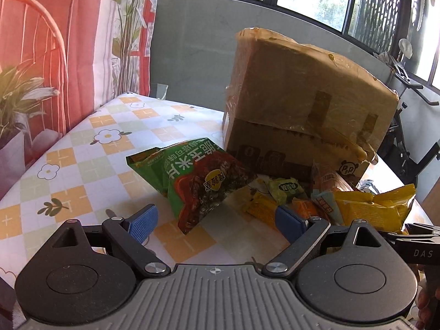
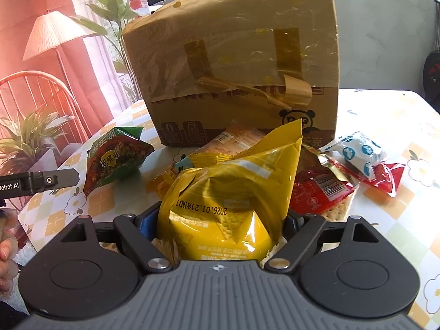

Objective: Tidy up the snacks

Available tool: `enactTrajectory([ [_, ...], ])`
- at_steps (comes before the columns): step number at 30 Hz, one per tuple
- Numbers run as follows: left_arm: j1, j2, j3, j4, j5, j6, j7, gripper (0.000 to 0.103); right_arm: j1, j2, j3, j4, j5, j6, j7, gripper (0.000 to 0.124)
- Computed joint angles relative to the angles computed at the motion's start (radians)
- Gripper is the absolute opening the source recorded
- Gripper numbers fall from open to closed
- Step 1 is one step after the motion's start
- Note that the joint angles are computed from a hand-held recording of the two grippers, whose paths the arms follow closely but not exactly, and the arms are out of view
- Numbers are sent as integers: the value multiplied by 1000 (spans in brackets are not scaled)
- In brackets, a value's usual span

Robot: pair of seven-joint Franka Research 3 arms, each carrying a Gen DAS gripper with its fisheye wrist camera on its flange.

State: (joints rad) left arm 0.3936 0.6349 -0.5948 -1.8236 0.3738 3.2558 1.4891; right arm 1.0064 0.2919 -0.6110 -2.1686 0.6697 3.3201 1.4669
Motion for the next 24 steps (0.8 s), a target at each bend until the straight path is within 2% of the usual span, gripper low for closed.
enactTrajectory([
  [2,0,-1,2,-1,-2,-2,-3,93,-58,-17,63,-9,-8,21,-2,84],
  [4,-21,-8,28,2,-11,1,-15,93,-203,-42,214,-24,-43,61,1,84],
  [6,-62,-12,74,18,-14,6,-24,93,-318,-54,331,-35,-90,93,15,84],
  [9,-129,-1,150,74,-23,5,-44,93,-380,-54,398,-32,-93,111,-5,84],
  [10,-145,11,165,106,-27,-11,-47,93,-390,-53,409,-28,-83,114,-16,84],
  [12,-210,37,233,182,-58,-40,-75,93,-419,-50,437,-20,-67,116,-30,84],
  [15,-281,100,300,328,-120,-116,-129,93,-510,-53,521,-16,-76,118,-18,84],
  [18,-293,185,286,488,-196,-228,-154,93,-661,-57,652,-24,-163,120,57,84],
  [21,-313,259,281,626,-259,-333,-151,93,-757,-58,729,-32,-248,117,127,84],
  [24,-343,311,295,715,-292,-378,-126,93,-817,-56,772,-39,-321,116,190,84],
])
